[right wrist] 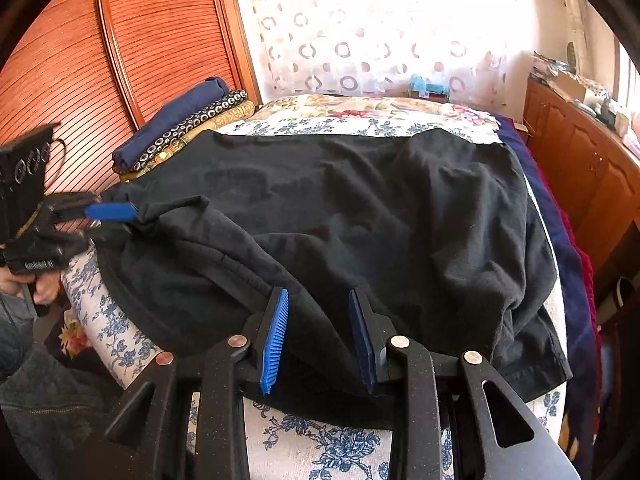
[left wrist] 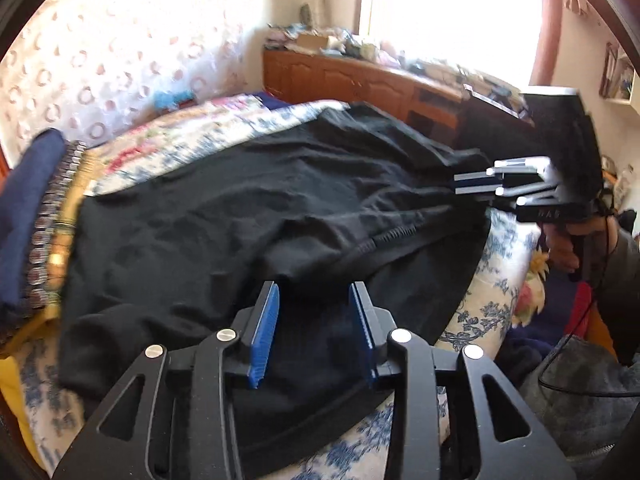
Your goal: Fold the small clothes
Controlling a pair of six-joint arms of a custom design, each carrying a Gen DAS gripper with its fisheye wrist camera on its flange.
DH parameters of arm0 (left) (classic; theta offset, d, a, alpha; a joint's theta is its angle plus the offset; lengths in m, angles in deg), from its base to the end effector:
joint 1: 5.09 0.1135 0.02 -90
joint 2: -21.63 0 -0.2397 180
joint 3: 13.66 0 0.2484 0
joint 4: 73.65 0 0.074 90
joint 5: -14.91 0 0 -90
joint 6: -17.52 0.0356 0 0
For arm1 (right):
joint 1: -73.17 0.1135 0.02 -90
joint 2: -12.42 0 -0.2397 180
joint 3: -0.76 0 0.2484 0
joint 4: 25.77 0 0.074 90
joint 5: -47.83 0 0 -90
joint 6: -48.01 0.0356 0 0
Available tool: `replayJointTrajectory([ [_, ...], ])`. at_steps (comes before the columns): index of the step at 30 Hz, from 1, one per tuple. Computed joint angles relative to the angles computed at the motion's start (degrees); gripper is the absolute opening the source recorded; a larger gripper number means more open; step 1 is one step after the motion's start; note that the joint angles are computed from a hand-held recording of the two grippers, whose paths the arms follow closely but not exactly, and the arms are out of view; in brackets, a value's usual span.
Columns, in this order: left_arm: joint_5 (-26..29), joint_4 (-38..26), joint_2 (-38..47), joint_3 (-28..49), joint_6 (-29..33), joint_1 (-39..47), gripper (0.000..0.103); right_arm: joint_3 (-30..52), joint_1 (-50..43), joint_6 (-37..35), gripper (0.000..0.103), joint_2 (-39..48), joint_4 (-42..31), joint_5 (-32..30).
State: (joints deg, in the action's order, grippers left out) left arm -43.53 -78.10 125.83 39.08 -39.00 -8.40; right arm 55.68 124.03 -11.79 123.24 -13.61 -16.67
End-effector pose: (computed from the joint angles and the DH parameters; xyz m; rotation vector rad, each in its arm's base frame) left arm 0.2905 -0.0355 0.0652 0.9526 2.2069 -0.4623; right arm 0.2146 0.2394 0.0585 -0.1891 2.2475 0.2371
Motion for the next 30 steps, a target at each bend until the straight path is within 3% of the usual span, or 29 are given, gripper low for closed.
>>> replayJointTrajectory([
  [5,-5.6,-0.04,8.31,6.0,-1.96,-5.48,0.038,-2.12,-0.61,0.68,0.033,-1.37,0.75,0.1],
  [10,-6.6,0.87,10.47,8.19,-3.42,-7.16,0.044,-4.22,-0.85,1.88,0.033,-1.52,2.09,0.09],
  [13,-9.93,5.46,10.73,6.23,-2.88,-8.85,0.044,-5.83,-1.5,2.09,0.033,-1.2,4.08,-0.39],
  [14,-10.49,7.47,10.66,5.16,-2.35,-9.29,0.042,-6.33,-1.57,2.24,0.033,-1.26,4.6,-0.43],
  [16,-10.79,7.69,10.71,5.36,-3.21,-9.21,0.025,-7.1,-1.77,2.46,0.033,-1.21,5.58,-0.58],
  [17,-12.53,9.2,10.57,4.96,-4.0,-9.13,0.008,-7.11,-1.74,2.59,0.033,-1.1,5.69,-0.58],
  [24,-5.7,7.47,1.58,-1.1,-2.4,-4.42,0.005,-6.09,-1.37,3.12,0.033,-0.98,4.78,-0.17],
  [30,0.09,-0.9,-9.83,-7.62,2.26,-0.47,0.005,-8.45,-0.4,3.48,0.033,-3.72,4.99,1.61],
])
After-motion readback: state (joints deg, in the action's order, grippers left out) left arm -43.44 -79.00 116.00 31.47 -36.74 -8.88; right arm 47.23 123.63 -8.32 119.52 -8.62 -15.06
